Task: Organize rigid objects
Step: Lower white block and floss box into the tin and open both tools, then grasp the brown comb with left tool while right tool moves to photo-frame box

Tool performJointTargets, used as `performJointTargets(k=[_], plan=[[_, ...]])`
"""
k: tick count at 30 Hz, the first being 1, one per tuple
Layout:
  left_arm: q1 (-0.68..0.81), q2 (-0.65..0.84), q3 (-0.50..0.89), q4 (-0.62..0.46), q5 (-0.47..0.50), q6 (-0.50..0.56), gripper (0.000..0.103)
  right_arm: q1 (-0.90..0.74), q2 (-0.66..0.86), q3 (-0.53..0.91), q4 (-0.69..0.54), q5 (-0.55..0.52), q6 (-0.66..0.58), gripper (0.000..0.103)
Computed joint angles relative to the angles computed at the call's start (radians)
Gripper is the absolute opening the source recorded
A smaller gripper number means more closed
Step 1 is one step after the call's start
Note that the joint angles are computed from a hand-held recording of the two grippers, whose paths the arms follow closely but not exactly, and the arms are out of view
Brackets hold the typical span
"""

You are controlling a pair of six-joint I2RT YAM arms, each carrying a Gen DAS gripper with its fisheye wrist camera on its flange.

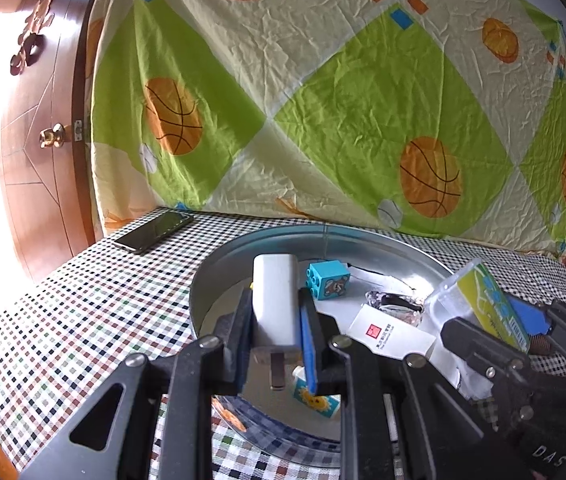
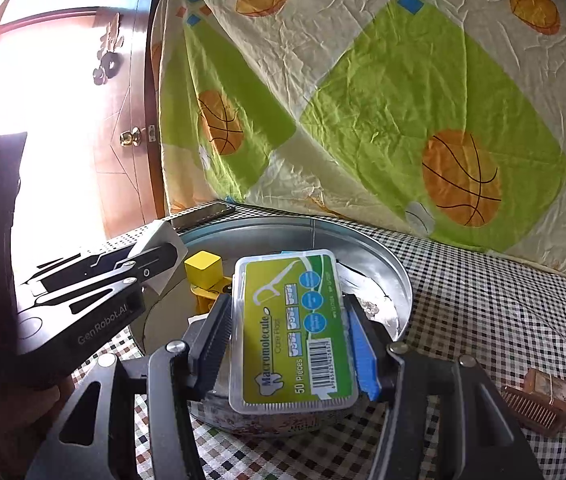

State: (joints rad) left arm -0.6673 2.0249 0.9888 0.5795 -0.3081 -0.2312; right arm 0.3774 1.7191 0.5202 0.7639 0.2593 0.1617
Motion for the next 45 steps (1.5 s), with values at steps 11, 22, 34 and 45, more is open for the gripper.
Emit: performJointTargets(k=[11,22,34,45], plan=[[0.044,0.094,0.256,-0.308,0.101,0.074,0.019,-0.088,0.114,0.263,-0.298,-0.127,0.0,0.057],[0.034,0.075,0.229,-0.273,-0.011,0.095,0.077,-0.127,0.141,0.292,-0.346,-0.191,0.024,0.069],[-0.151,0.0,0.131,-0.161,-0.091,0.098,0.099,-0.348,-0.182,-0.109,-0.216,-0.236,-0.037,0.069],[-0.38,0.269,0.56,-0.447,-0.051,0.14,0.102,-0.953,-0.27,-0.291,-0.167,-0.519,-0.118,0.072]])
